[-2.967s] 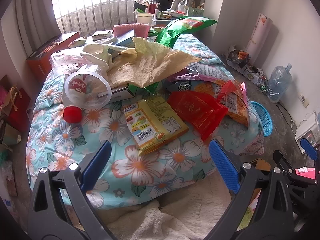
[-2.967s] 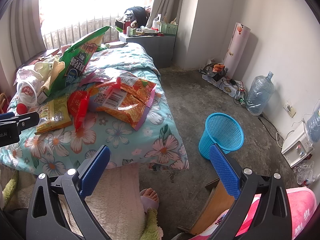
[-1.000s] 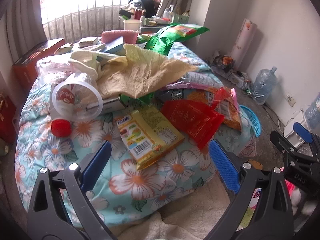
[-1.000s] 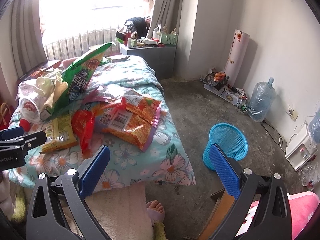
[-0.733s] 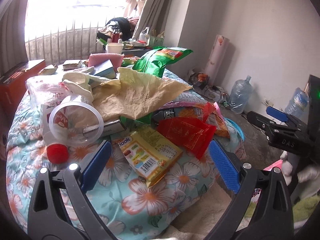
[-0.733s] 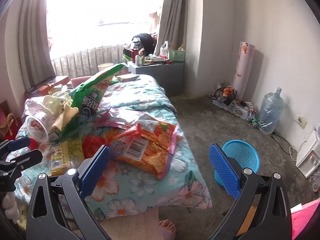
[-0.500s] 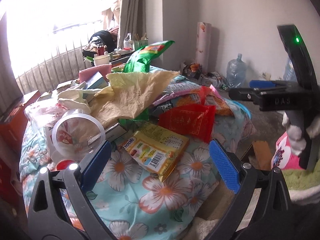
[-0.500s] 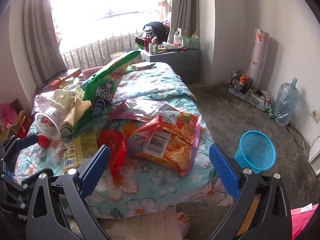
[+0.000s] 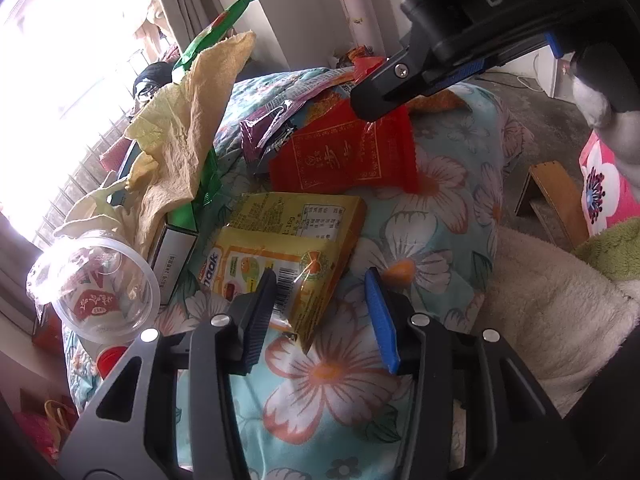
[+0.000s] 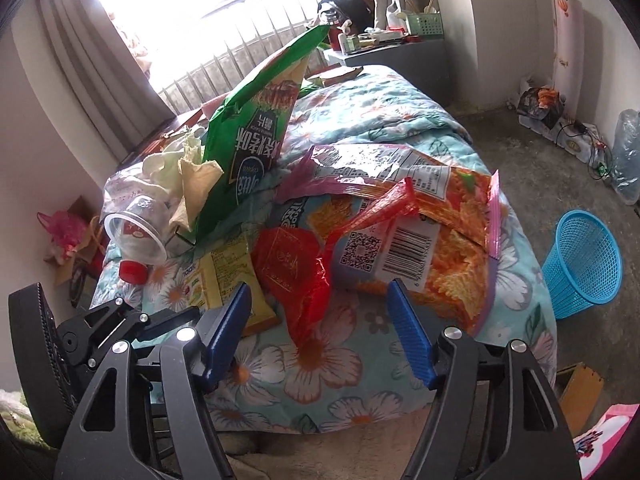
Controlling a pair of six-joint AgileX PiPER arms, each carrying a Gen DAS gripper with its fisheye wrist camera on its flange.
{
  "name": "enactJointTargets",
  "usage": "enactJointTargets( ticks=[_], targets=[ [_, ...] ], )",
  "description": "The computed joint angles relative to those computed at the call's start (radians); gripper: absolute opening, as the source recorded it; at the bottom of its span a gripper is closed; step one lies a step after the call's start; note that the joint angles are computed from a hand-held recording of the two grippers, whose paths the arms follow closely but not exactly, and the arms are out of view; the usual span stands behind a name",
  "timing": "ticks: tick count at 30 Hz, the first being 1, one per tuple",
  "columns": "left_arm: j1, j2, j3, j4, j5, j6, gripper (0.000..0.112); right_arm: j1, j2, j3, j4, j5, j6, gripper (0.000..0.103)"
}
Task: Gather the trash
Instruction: 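Reach the right gripper to the red candy bag and close on it, then lift the red bag with the right gripper and carry it over the blue wastebasket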
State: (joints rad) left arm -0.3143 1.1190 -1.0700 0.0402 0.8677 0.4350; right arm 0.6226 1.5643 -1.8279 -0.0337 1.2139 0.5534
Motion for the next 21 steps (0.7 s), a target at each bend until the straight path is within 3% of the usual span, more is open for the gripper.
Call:
enactJointTargets(
  ticks=[4, 12, 21],
  targets=[
    [-0.037, 0.009, 0.011, 0.067, -0.034, -0.047, 0.036, -0.030, 0.036, -0.008, 0.081, -0.007, -0.022, 0.055],
    [-0.068, 0.014, 0.008, 0.091, -0.040, -0.068, 0.024, -0.038, 0.040, 0.012, 0.128, -0.013, -0.026, 0.019],
    [-0.078, -0.048, -0.031, 0.116, 0.004, -0.115, 0.012, -0.025, -0.044, 0.072, 0.078, -0.049, -0.009, 0.014]
  ],
)
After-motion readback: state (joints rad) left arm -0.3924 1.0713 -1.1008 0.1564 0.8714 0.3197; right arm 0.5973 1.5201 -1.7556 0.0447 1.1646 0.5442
